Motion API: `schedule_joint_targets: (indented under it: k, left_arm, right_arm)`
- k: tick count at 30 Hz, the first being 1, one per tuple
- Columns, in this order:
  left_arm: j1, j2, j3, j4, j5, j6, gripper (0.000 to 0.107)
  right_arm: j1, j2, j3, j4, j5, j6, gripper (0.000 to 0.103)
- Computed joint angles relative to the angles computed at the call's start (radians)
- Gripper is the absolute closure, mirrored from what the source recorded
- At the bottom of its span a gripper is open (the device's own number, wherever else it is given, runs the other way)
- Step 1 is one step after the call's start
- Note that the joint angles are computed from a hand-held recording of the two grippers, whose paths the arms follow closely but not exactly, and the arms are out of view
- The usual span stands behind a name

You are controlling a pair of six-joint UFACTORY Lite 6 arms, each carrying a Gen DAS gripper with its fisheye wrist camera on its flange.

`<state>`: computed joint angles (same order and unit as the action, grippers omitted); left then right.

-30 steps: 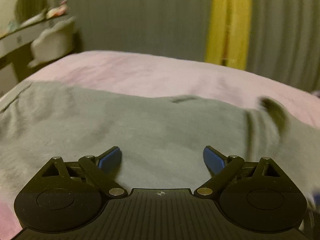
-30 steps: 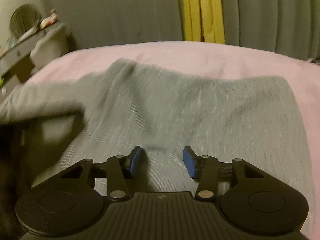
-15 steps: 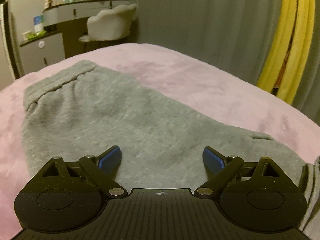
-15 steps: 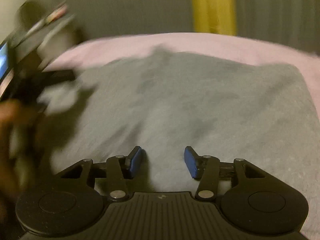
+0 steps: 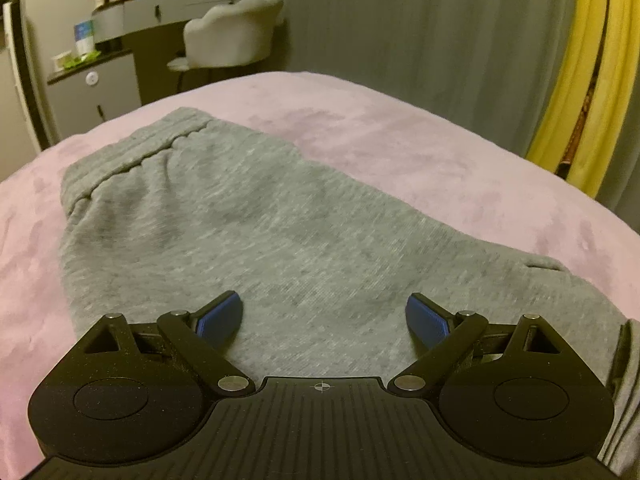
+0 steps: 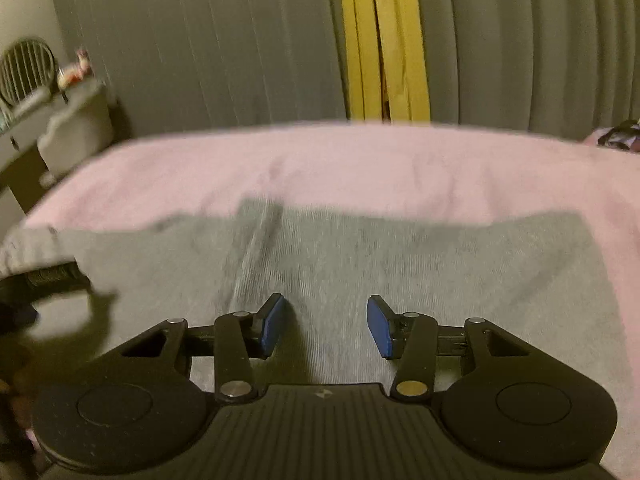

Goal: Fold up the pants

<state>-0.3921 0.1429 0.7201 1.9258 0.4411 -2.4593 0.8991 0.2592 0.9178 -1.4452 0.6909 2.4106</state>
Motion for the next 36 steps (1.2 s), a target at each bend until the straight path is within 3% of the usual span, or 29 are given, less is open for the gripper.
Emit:
schedule_joint_targets:
  k: [4,8,10,16,20,23,24,25,26,28,30,33,36]
  left_arm:
    - [-0.013,0.027,0.018,-0.024,0.02,0.033,0.011]
    - [-0.015,0.042,0.027,-0.026,0.02,0.036,0.01]
    - [-0.021,0.048,0.029,-0.032,0.027,0.047,0.01]
    - [-0.019,0.036,0.0,0.032,0.036,-0.004,0.01]
    - [-0.02,0.02,-0.028,0.073,0.043,-0.048,0.01]
    - [-0.043,0.018,-0.049,0.088,0.073,-0.06,0.01]
    - [-0.048,0.013,-0.06,0.099,0.081,-0.067,0.01]
    - [-0.053,0.005,-0.072,0.107,0.086,-0.072,0.01]
    - [-0.055,-0.009,-0.087,0.119,0.085,-0.08,0.01]
    - [-0.054,-0.056,-0.132,0.16,0.073,-0.112,0.01]
    - [-0.049,-0.11,-0.171,0.189,0.048,-0.135,0.01]
    - [-0.07,-0.192,-0.226,0.222,0.041,-0.168,0.01]
    - [-0.094,-0.283,-0.274,0.338,-0.018,-0.239,0.011]
  right_arm:
    - [0.219,0.119,0.03,0.025,0.139,0.055,0.055]
    - [0.41,0.043,-0.145,0.002,0.216,0.309,0.055]
    - [0.462,0.027,-0.172,0.03,0.242,0.295,0.055]
    - [0.433,-0.132,-0.176,0.152,0.194,0.112,0.055]
    - [0.494,-0.256,-0.29,0.313,0.338,0.191,0.051]
    - [0.488,-0.303,-0.352,0.401,0.349,0.198,0.05]
    - [0.494,-0.292,-0.342,0.412,0.354,0.176,0.048]
    - [0.483,-0.274,-0.313,0.433,0.331,0.113,0.037]
    - [0.474,-0.274,-0.299,0.434,0.302,0.064,0.034]
    - [0.493,-0.325,-0.315,0.375,0.28,0.067,0.034]
    - [0.526,-0.386,-0.35,0.346,0.325,0.124,0.033]
    - [0.509,-0.477,-0.403,0.452,0.398,0.089,0.026]
    - [0.439,-0.582,-0.48,0.577,0.321,-0.058,0.025]
